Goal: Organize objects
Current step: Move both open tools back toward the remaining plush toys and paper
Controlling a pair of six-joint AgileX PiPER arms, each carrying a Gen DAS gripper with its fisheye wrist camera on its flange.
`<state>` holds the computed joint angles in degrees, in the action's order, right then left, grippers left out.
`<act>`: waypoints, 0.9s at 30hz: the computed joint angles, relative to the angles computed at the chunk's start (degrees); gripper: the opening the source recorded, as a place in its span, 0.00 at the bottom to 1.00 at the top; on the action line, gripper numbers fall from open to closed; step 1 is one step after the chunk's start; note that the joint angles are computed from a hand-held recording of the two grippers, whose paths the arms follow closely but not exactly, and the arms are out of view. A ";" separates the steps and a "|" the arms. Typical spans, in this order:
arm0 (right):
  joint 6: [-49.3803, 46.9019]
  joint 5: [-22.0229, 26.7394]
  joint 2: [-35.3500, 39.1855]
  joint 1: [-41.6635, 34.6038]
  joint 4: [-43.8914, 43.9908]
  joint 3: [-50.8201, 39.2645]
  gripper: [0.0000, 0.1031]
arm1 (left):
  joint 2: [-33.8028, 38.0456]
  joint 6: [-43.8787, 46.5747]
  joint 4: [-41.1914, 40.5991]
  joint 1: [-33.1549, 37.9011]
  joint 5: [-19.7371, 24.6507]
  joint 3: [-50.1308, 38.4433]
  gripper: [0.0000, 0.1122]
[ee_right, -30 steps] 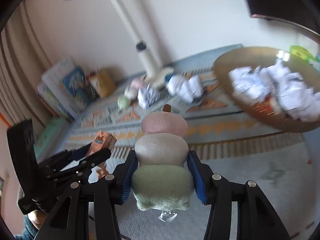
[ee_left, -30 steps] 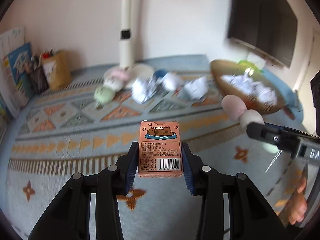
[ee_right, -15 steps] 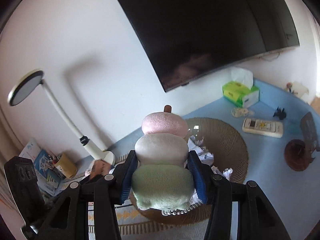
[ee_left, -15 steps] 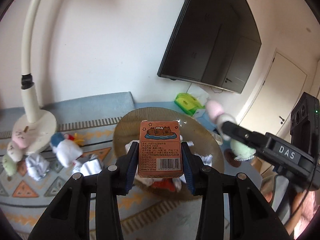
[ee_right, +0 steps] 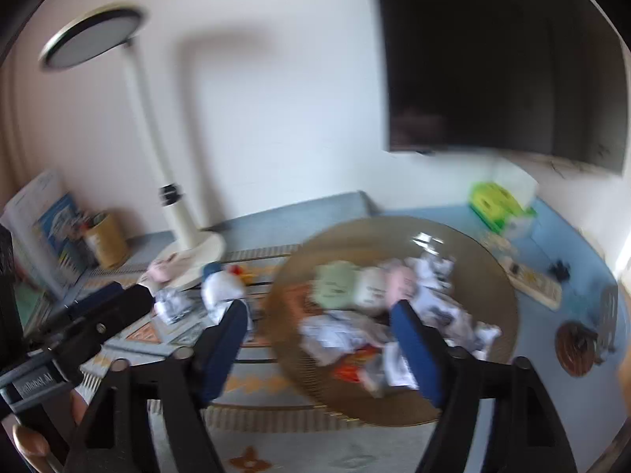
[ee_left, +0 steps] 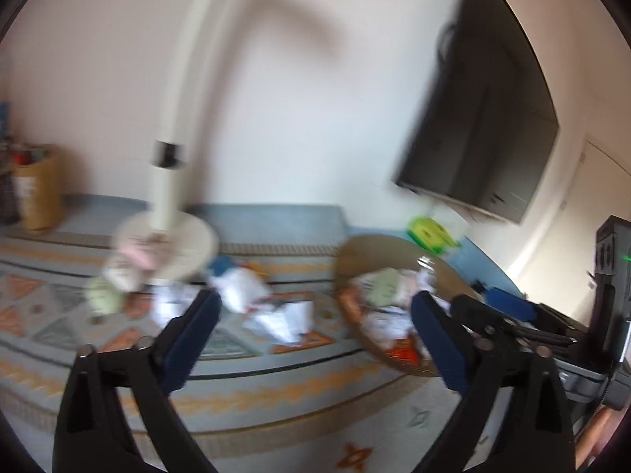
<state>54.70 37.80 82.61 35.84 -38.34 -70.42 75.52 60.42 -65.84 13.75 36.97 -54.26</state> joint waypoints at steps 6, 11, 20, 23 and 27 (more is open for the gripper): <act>20.32 1.27 5.63 14.40 -18.95 -0.77 1.00 | -2.64 10.55 -0.16 15.34 -4.47 6.65 0.91; 17.03 0.21 16.30 15.85 -12.89 -5.64 1.00 | 2.73 22.18 -7.24 20.28 -3.26 10.27 0.91; 15.01 -6.39 22.78 12.47 -6.35 -5.14 1.00 | 5.03 27.27 -9.97 17.17 -9.32 13.16 0.91; 14.71 -11.20 21.21 9.97 -2.07 -2.30 1.00 | 4.67 25.54 -7.22 14.98 -11.43 13.13 0.91; 19.30 -7.36 22.15 10.22 -3.71 -3.23 1.00 | 5.28 22.30 -4.61 14.54 -12.52 12.47 0.91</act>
